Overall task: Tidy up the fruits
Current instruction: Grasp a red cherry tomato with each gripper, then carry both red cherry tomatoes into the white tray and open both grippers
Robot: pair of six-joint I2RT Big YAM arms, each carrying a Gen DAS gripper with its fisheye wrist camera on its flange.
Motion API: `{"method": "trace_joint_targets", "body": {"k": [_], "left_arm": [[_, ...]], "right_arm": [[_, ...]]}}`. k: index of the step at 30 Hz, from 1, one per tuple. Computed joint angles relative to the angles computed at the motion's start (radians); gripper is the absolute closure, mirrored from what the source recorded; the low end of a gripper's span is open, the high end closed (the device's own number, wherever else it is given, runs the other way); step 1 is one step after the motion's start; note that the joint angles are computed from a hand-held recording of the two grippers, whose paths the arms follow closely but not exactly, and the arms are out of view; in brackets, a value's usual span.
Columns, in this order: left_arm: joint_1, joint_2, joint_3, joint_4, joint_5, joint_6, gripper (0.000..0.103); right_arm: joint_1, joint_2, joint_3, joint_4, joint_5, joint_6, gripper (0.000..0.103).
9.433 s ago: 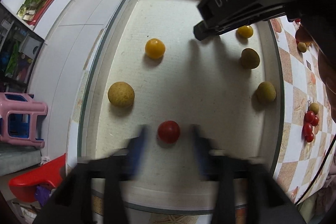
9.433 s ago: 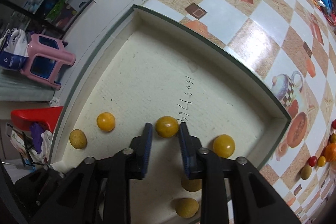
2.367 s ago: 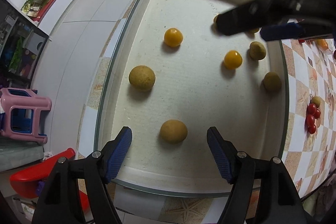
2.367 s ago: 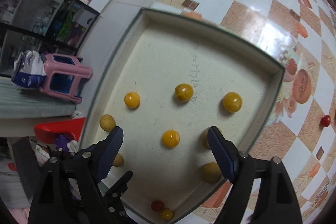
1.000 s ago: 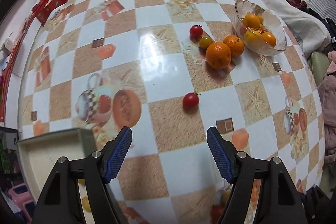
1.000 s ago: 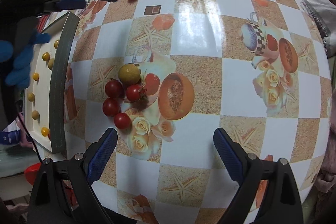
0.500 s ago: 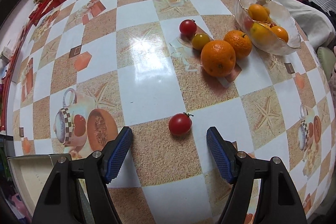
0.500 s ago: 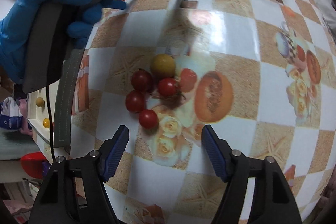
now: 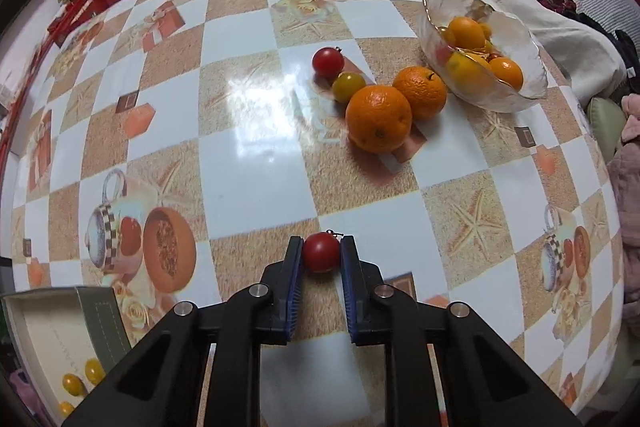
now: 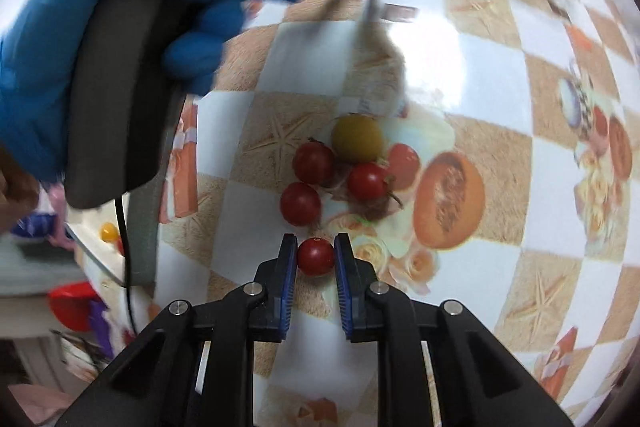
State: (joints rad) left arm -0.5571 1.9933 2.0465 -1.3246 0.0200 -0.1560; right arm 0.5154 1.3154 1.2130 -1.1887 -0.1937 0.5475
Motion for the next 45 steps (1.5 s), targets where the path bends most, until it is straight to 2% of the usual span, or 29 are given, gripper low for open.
{"method": "trace_joint_targets", "body": {"k": [1,4,9,16,19,25,36,45], "left_arm": [[0.003,-0.008,-0.008,-0.001,0.005,-0.005,0.083],[0.019,-0.056,-0.053,0.006,0.036,-0.025,0.083],[0.034,-0.149,-0.138,0.017,0.046,-0.027,0.083],[0.064,-0.285,-0.269,0.012,0.055,-0.051,0.083],[0.081,-0.337,-0.318,0.008,0.048,-0.064,0.083],[0.139,-0.437,-0.408,-0.004,0.038,-0.108,0.083],[0.255,-0.556,-0.541,0.011,0.002,-0.133,0.083],[0.336,-0.583,-0.623,0.022,0.003,-0.122,0.083]], "right_arm": [[-0.019,-0.012,-0.01,0.004,-0.023,0.008,0.082],[-0.075,-0.047,-0.035,0.01,-0.084,0.044,0.082],[-0.142,-0.083,-0.045,0.002,-0.131,0.076,0.082],[-0.199,-0.043,0.038,-0.085,-0.117,0.005,0.082],[-0.154,-0.022,0.057,-0.077,-0.098,0.038,0.082],[-0.114,0.045,0.152,-0.099,-0.089,0.029,0.082],[-0.027,0.221,0.422,-0.188,-0.041,-0.085,0.082],[0.033,0.397,0.627,-0.236,-0.078,-0.134,0.082]]}}
